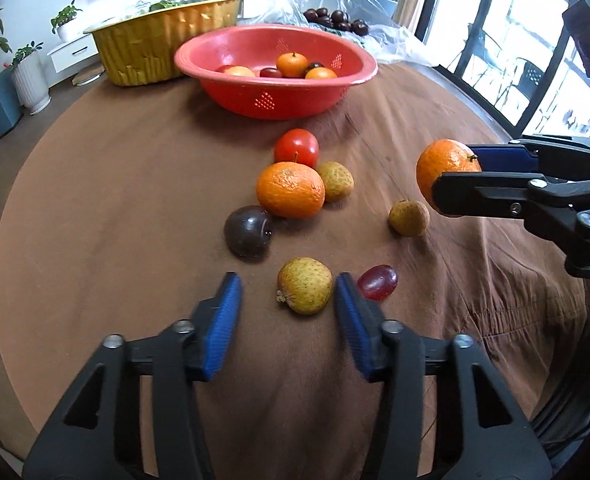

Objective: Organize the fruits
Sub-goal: 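Grasp a tangerine with the right tool while the left tool grasps a pear, then carry the pear and tangerine up over the red bowl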

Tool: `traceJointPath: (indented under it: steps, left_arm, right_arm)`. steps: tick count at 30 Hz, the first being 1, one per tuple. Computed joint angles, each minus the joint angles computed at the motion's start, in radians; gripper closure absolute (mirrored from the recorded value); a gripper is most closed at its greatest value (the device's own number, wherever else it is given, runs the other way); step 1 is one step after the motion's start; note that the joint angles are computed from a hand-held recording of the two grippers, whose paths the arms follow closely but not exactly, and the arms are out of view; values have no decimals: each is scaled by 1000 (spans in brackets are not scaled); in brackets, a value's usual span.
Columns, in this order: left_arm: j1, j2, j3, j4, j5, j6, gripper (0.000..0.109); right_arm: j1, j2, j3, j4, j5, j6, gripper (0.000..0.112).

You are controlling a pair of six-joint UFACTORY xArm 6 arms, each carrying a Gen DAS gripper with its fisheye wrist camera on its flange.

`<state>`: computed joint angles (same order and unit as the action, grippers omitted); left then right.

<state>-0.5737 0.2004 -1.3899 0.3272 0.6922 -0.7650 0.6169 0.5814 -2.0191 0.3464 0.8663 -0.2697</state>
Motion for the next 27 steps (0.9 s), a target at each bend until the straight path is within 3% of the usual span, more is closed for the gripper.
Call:
traceJointPath:
  steps: [3,10,13,27]
  left_arm:
    - [5,6,-4,-23,-13,21,73]
    - [0,34,-51,-27,28,56,74]
    - [1,32,-42,-46,7,83,83]
    - [13,-40,29,-18,-77,28,83]
  right_arm:
    - [2,-16,29,10,-12,-2,70]
    - [1,-30,55,26,-22,-7,70]
    - [2,-38,68,31,-31,-8,70]
    - [-11,-42,71,67,-64,-10,70]
